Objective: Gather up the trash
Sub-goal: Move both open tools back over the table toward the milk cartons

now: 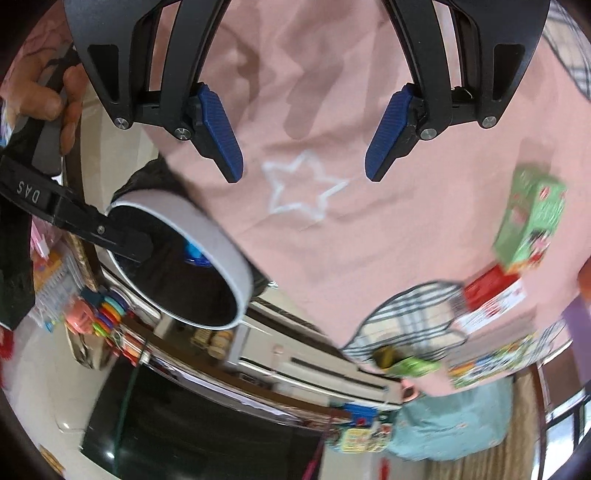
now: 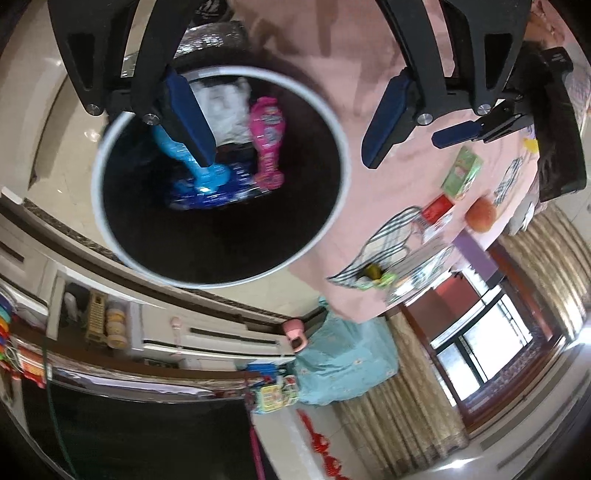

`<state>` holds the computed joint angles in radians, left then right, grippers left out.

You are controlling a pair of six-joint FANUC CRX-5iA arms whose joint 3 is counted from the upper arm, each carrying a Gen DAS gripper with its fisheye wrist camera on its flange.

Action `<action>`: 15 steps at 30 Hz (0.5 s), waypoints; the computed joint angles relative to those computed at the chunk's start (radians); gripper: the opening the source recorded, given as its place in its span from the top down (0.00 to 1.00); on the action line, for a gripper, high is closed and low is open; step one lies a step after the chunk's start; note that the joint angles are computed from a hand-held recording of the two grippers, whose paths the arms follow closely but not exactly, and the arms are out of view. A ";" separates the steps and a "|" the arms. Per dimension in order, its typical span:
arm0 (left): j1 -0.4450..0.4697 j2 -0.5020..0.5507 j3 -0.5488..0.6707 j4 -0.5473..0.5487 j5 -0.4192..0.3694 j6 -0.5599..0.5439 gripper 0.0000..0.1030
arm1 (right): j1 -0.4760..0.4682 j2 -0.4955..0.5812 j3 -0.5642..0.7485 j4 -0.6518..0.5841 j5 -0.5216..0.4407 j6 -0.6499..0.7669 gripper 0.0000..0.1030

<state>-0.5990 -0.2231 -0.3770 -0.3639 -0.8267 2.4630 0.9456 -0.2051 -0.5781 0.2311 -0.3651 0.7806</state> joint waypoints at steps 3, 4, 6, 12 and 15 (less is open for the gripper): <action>0.005 -0.055 -0.045 -0.009 -0.013 0.035 0.32 | 0.034 0.012 0.010 -0.001 0.000 -0.001 0.20; 0.002 -0.069 -0.054 -0.017 -0.023 0.050 0.32 | 0.045 0.016 0.014 -0.002 0.001 0.000 0.20; 0.003 -0.100 -0.077 -0.027 -0.040 0.073 0.32 | 0.063 0.024 0.020 0.002 0.001 -0.003 0.19; 0.030 -0.187 -0.144 -0.029 -0.074 0.115 0.32 | 0.117 0.040 0.013 0.069 0.018 -0.068 0.14; 0.041 -0.228 -0.174 -0.033 -0.091 0.134 0.31 | 0.137 0.054 0.029 0.056 0.011 -0.058 0.13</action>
<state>-0.5575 -0.4510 -0.5510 -0.3966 -0.9180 2.5974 1.0823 -0.1507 -0.5488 0.2870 -0.3545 0.7224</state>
